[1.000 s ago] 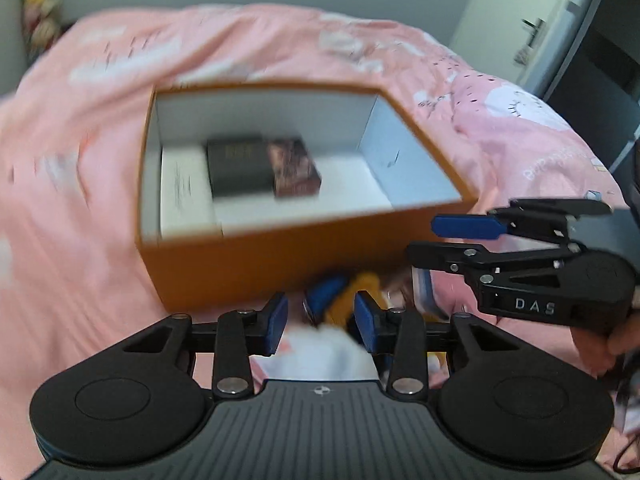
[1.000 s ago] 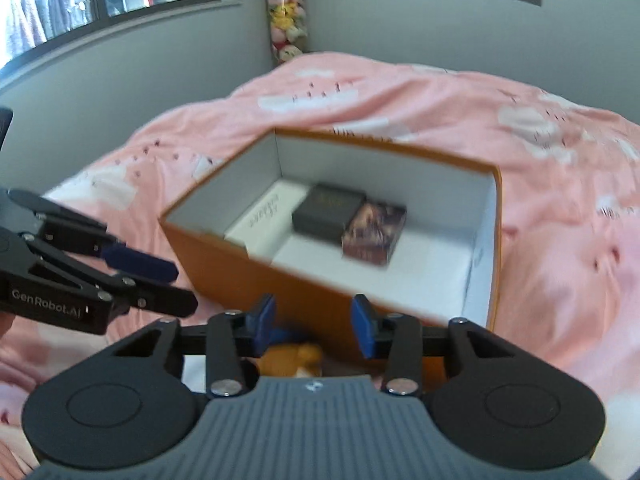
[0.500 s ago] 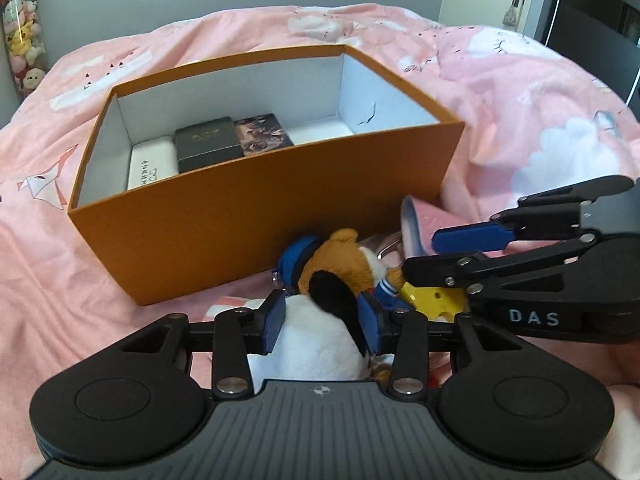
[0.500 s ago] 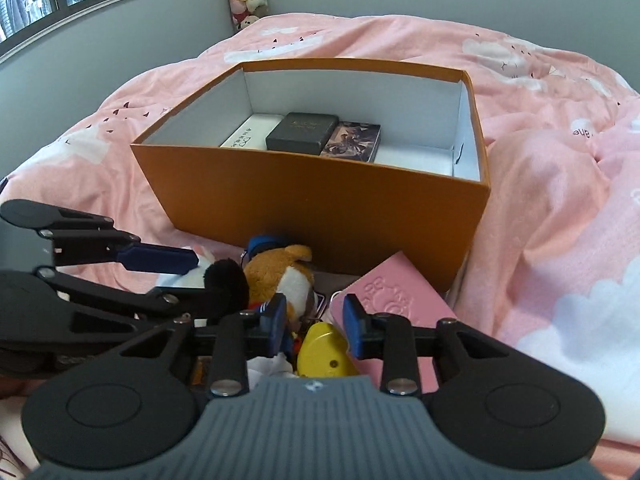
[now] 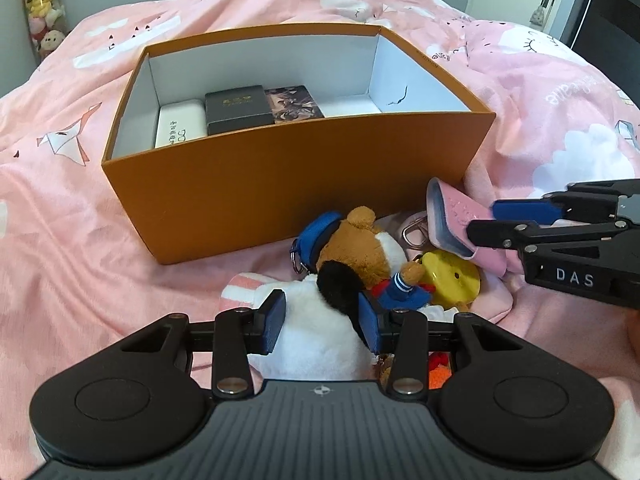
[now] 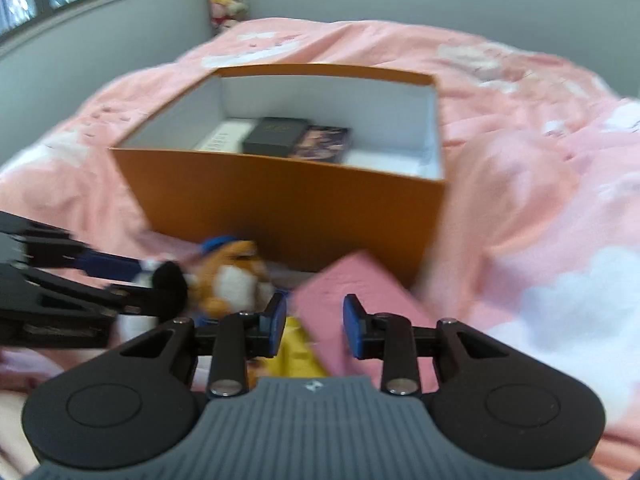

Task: Organize objects
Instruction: 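Lower the left gripper onto the white striped-hat plush while the right gripper approaches the brown dog plush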

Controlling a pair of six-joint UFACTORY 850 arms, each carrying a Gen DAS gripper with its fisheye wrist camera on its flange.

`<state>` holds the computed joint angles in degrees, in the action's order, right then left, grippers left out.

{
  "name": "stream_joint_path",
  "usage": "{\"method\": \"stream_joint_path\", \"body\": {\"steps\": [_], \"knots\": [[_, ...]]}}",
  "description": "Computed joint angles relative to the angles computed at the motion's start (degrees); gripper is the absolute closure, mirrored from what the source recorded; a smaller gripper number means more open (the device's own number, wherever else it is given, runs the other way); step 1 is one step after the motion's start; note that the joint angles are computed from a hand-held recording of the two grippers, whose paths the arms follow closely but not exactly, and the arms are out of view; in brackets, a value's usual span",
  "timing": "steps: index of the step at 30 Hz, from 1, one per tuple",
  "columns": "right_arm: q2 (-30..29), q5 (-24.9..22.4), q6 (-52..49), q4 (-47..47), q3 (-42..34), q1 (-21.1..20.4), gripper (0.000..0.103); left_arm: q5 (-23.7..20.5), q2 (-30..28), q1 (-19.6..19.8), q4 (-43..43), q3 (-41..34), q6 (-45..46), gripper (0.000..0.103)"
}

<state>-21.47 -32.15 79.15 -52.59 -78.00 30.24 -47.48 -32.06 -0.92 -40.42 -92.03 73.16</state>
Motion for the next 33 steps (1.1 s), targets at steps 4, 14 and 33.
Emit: {"method": "stream_joint_path", "body": {"steps": [4, 14, 33], "knots": [[-1.0, -1.4, -6.9, 7.0, -0.7, -0.8, 0.047, 0.2, 0.2, 0.0, 0.5, 0.2, -0.3, 0.054], [-4.3, -1.9, -8.1, 7.4, -1.9, -2.0, 0.019, 1.0, 0.5, -0.5, 0.2, 0.9, 1.1, 0.054], [8.7, 9.0, 0.0, 13.2, 8.4, -6.2, 0.061, -16.5, -4.6, -2.2, -4.8, -9.7, 5.5, 0.065]]}}
